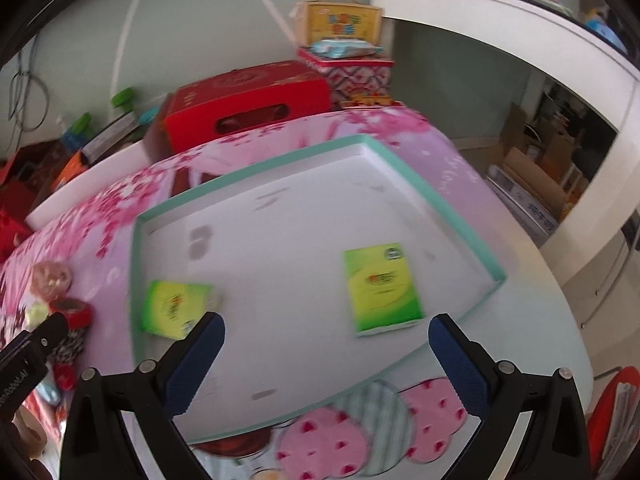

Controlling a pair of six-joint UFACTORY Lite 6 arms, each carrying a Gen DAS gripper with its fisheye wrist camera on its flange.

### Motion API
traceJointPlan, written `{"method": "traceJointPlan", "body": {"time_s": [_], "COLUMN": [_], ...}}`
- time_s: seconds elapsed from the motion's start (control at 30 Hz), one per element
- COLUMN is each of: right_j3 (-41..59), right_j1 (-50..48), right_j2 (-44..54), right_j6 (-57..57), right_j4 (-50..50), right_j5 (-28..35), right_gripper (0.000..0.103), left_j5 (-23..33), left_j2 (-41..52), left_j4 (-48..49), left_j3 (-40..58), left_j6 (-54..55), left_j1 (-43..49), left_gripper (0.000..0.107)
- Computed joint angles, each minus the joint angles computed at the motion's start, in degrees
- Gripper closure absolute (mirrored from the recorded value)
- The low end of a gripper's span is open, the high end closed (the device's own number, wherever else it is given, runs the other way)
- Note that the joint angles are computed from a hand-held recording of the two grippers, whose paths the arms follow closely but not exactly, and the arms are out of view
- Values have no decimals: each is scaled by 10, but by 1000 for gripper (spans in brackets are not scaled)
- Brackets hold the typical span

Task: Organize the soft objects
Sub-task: 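Move both open tools back toward the pile of soft items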

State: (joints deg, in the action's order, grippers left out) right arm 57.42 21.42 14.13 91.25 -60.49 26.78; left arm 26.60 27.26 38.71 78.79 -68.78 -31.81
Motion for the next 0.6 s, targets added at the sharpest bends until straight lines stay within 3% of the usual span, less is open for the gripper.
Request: {"method": "traceJointPlan", "body": {"time_s": [0.47,0.6], "right_j3": [105,136], "right_j1": [163,196], "right_j2": [87,106], "right_j6": [-64,-81], "right_j4": [67,78], "right_j5": [15,28], "right_gripper": [0,0], "left_j5": [-25,-51], "left_j2": [-194,-252], "left_j4": [32,-19], "left_j3": [-242,-301], "left_j6": [-41,26], "left_j1": [107,178], "left_gripper": [25,25]}}
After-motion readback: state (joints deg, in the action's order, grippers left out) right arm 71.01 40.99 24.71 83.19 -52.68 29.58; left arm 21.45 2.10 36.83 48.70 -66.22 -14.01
